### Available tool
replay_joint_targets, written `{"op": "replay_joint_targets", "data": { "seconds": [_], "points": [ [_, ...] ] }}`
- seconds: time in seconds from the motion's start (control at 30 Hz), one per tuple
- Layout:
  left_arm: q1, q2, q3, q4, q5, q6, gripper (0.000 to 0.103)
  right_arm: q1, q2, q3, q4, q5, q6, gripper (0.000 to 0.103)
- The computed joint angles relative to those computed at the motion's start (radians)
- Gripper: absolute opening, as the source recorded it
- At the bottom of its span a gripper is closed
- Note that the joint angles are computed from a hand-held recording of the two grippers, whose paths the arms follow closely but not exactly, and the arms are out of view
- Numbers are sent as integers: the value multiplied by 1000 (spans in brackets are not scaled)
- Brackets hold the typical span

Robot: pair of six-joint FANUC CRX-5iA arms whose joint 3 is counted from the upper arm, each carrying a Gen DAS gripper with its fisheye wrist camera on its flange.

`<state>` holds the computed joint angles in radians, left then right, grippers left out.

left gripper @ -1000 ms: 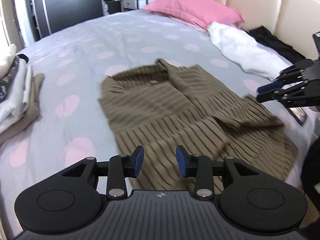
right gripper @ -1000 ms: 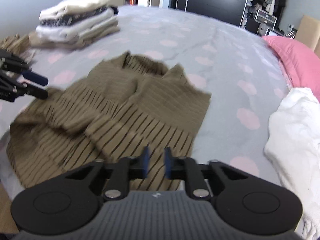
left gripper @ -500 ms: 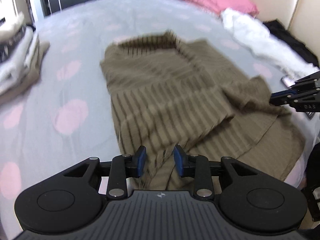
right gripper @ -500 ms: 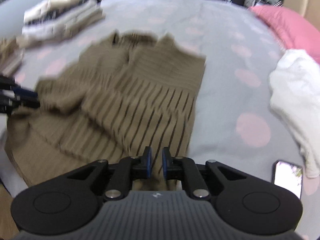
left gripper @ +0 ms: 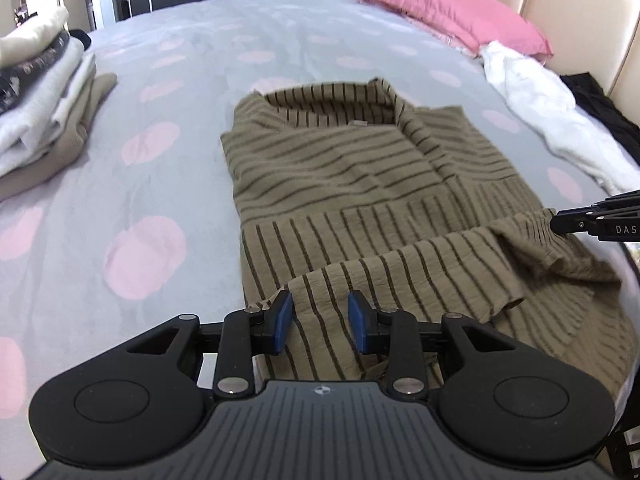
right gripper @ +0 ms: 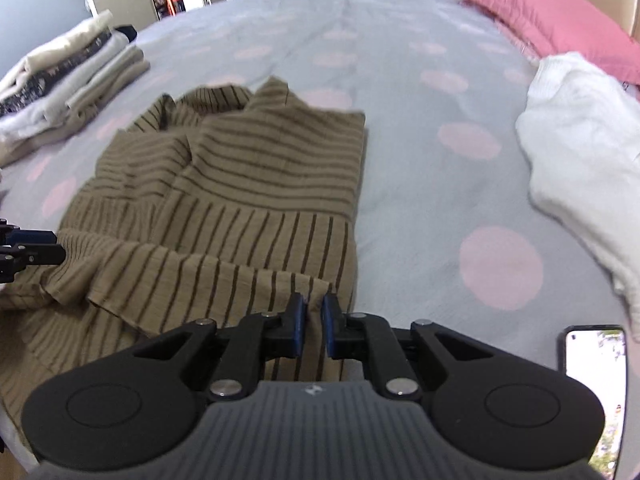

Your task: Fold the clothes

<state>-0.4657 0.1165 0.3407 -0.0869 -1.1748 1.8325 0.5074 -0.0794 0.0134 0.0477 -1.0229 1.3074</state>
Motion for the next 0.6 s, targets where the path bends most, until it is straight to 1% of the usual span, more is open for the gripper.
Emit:
{"op": "replay_joint_targets", "data": {
  "seconds": [0.03,0.13,0.2,0.23,0.27,0.3,0.33,0.47,0.53,0.6],
  "points": [
    [0,1,-4,2,2,-4,29,-2,7,4,-8,-5,4,16],
    [4,-1,-7,9,3,-21,29,2,7,-6,-6,1,17,16],
    [11,-4,-2,21,-1,-13,29,-6,16,15,-15,-12,17,16],
    [16,-6,3,26,-2,-4,30,-12,18,26,-22,-20,11,18],
    [21,-9,8,31,1,5,32,-21,15,37,-37,-21,2,20],
    [26,-12,13,35,6,13,42,-34,16,54,-60,-26,3,25],
    [31,-7,29,35,0,16,47,-46,20,74,-81,-33,7,28],
    [49,44,134,6,-53,-29,47,-69,77,179,-110,-76,69,28],
    [64,78,187,4,-65,-53,47,-79,110,235,-120,-94,100,28],
    [75,125,252,5,-82,-76,47,-96,153,306,-157,-114,121,28]
  ]
}}
